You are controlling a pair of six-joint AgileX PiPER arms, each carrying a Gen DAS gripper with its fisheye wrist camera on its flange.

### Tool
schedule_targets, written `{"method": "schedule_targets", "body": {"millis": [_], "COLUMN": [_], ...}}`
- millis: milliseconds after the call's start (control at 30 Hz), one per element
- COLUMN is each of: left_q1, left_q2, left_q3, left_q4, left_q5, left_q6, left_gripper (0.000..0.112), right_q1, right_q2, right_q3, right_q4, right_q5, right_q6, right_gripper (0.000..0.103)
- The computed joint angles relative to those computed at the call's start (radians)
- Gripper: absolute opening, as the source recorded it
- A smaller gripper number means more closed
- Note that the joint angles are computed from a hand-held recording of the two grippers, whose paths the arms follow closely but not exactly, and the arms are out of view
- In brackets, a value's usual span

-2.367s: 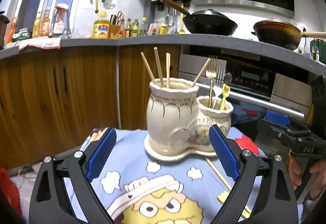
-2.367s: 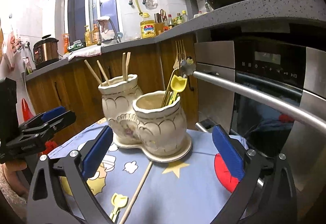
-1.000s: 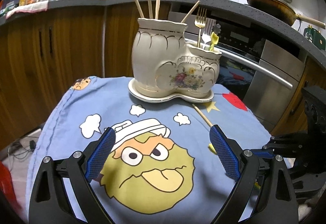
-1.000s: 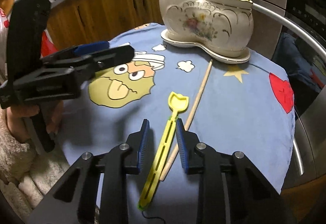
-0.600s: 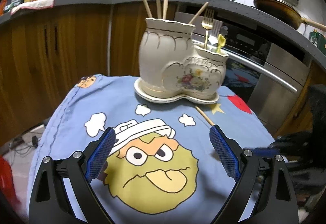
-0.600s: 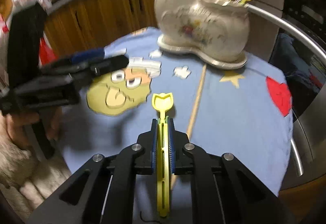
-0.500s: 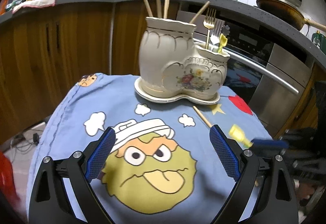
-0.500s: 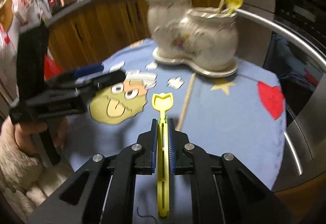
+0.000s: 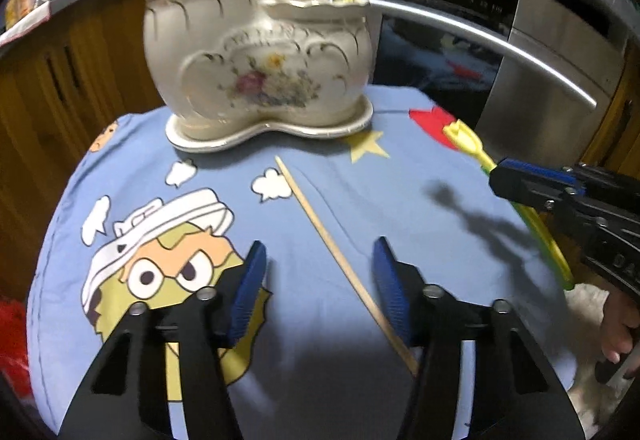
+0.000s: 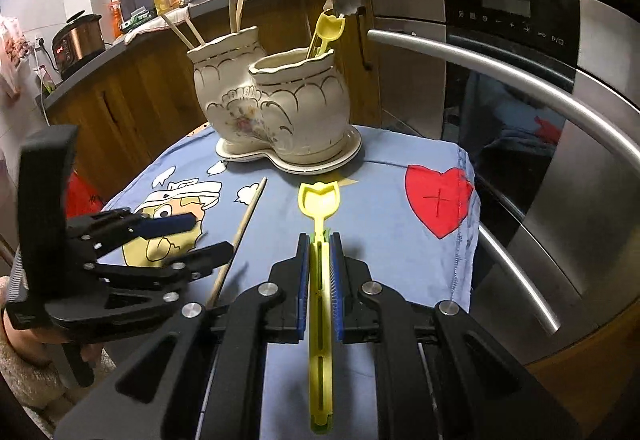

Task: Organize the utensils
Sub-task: 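Grasp and lift the chopstick with the left while the right lifts the yellow spoon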

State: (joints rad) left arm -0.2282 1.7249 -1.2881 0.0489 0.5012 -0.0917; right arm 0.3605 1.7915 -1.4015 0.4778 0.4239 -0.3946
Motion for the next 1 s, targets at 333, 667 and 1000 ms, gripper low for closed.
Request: {"method": "schedule_targets", "body": {"millis": [333,667,1000], "left_q1": [-0.015,0.041,0.038], "left_q2": [0.056,-0.014,-0.004], "left_q3": [-0.075,-0.041,-0.013], "left_q4": [0.047,-0.020,0.018], "left_q5": [0.075,0.182,0.091], "left_q6": [0.013,0.151,0.132], "left_gripper": [0.009,0.010,0.005], "right_q1": [-0.003,-0.007,-0.013], "right_q2": [-0.022,-0.027,-0.036], "right_q3": [0.034,0.038,0.060], "right_q4": [0.065,0.125,0.228], "right_q5": [-0.013,-0.006,-0.028], "right_q6": [-0.059,-0.118,-0.215], "right_gripper": [0.010,0.010,0.010]}}
